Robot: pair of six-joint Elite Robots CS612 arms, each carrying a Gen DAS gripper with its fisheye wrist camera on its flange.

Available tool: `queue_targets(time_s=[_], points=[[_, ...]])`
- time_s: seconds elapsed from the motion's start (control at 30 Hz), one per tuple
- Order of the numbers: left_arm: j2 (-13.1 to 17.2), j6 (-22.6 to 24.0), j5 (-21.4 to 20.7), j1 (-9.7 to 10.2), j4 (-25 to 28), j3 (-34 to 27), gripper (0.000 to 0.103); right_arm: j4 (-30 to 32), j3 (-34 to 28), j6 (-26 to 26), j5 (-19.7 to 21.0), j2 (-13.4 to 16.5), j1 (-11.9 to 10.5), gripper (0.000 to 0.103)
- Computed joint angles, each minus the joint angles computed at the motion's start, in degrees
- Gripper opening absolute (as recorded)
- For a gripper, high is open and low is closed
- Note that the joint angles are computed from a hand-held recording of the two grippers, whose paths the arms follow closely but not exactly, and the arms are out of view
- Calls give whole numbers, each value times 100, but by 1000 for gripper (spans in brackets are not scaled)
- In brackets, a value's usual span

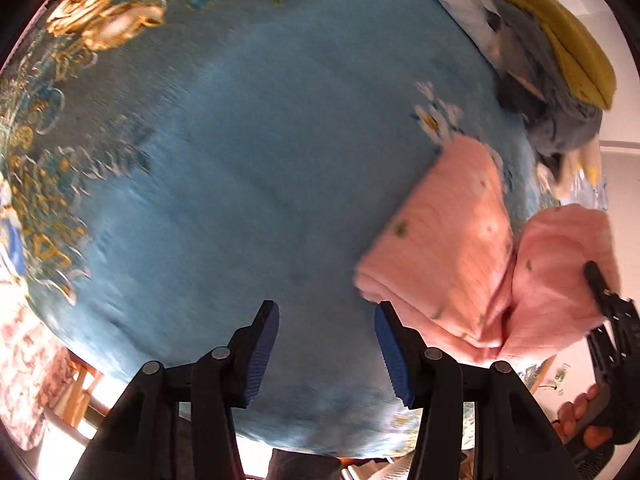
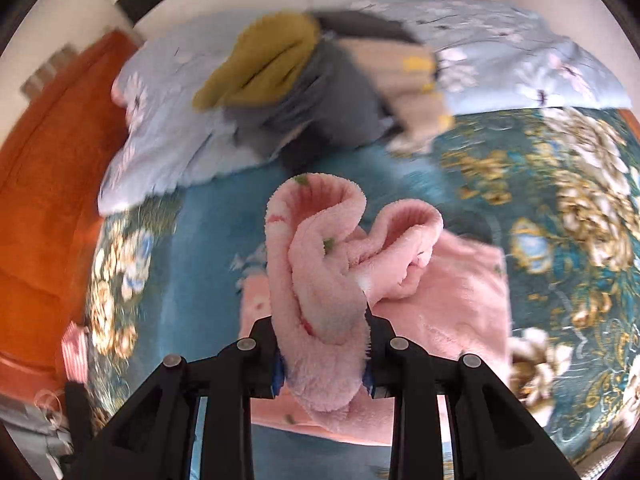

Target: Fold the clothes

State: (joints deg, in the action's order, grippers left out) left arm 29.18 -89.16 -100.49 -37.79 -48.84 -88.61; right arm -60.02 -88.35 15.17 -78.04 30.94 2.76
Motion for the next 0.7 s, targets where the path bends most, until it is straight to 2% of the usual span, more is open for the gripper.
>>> queue_targets(time_s=[0.13, 0.23, 0.3, 0.33, 0.37, 0.43, 0.47, 0.6, 0.7], points=[[162, 86, -26, 114, 483, -465, 54, 51, 382, -19, -423, 37, 473, 31], [304, 23, -146, 186, 607, -698, 54, 192, 573, 62, -626, 42, 634, 36], [386, -8, -269, 226, 537, -741, 54, 289, 615, 105, -641, 49, 687, 47], [413, -14, -332, 243, 467, -726, 54, 330, 582, 46, -410, 63, 658, 57], [433, -10, -393, 259, 344, -687, 54, 373, 551, -15, -181, 78, 630, 61], [441, 87, -476, 281, -47, -538, 54, 512, 456, -270, 221, 85, 564, 64], [419, 214, -514, 291, -281, -415, 54, 565, 413, -346, 191, 84, 550, 64], [170, 1173, -706, 334, -1596, 431, 54, 844, 56, 194, 61, 127, 370, 64], [-172, 1898, -835, 388, -2749, 1372, 54, 1211, -239, 637, -240, 146, 202, 65]])
